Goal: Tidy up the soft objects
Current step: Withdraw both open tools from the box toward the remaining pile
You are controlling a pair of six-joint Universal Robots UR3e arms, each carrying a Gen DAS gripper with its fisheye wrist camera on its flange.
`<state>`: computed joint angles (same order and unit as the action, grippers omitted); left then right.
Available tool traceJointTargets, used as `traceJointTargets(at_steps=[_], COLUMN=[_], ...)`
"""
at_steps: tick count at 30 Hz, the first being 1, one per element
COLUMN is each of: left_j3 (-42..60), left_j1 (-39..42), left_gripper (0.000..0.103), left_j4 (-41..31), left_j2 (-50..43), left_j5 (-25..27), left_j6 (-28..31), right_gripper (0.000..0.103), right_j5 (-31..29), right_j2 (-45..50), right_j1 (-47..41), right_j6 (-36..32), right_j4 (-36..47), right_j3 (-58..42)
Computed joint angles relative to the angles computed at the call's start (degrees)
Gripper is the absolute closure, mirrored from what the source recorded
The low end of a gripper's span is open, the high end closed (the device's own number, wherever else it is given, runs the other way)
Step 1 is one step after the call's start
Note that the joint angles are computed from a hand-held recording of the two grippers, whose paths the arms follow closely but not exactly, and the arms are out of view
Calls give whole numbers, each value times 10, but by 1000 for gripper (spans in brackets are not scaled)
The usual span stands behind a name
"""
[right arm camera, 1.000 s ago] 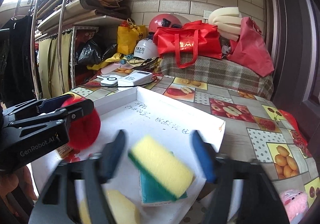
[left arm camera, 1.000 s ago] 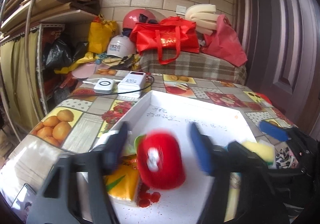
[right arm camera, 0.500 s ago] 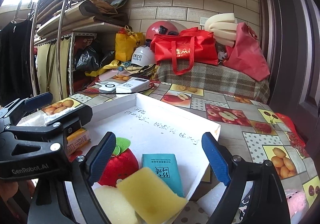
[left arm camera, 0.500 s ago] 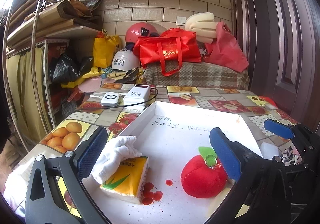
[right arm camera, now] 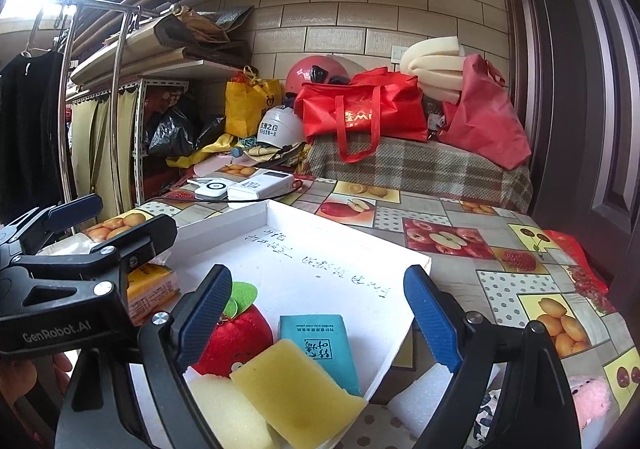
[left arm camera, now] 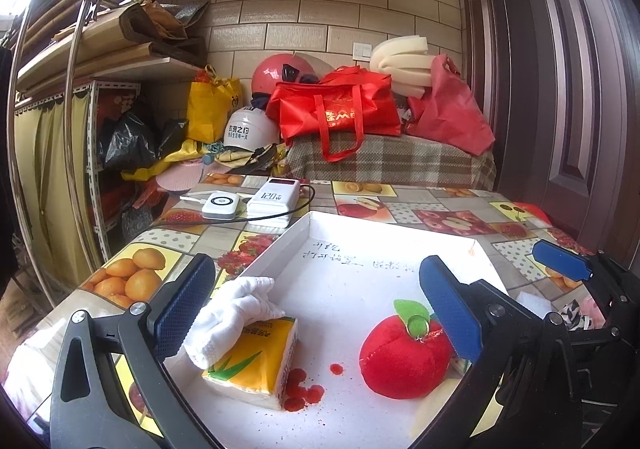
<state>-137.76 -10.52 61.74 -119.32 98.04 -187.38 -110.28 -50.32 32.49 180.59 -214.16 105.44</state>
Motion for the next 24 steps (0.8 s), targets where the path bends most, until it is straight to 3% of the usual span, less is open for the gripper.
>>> traceJointTargets(at_steps=[9,16,24], left_j3=[-9,13,5], left_j1=[-31,-69,-91], left_gripper=[0,0,0], left_j4=[4,-20,-16], left_j2=[5,1,4], left_j5=[10,48,37], left_j6=[0,15,27], right_gripper=[15,15,15], right_j5=[12,41,96], right_j2=[-26,-81,-170], right_j1=[-6,-16,-91], right_j6=[12,9,34], right_j4=[-15,-65,-138], right_j3=[50,161,330])
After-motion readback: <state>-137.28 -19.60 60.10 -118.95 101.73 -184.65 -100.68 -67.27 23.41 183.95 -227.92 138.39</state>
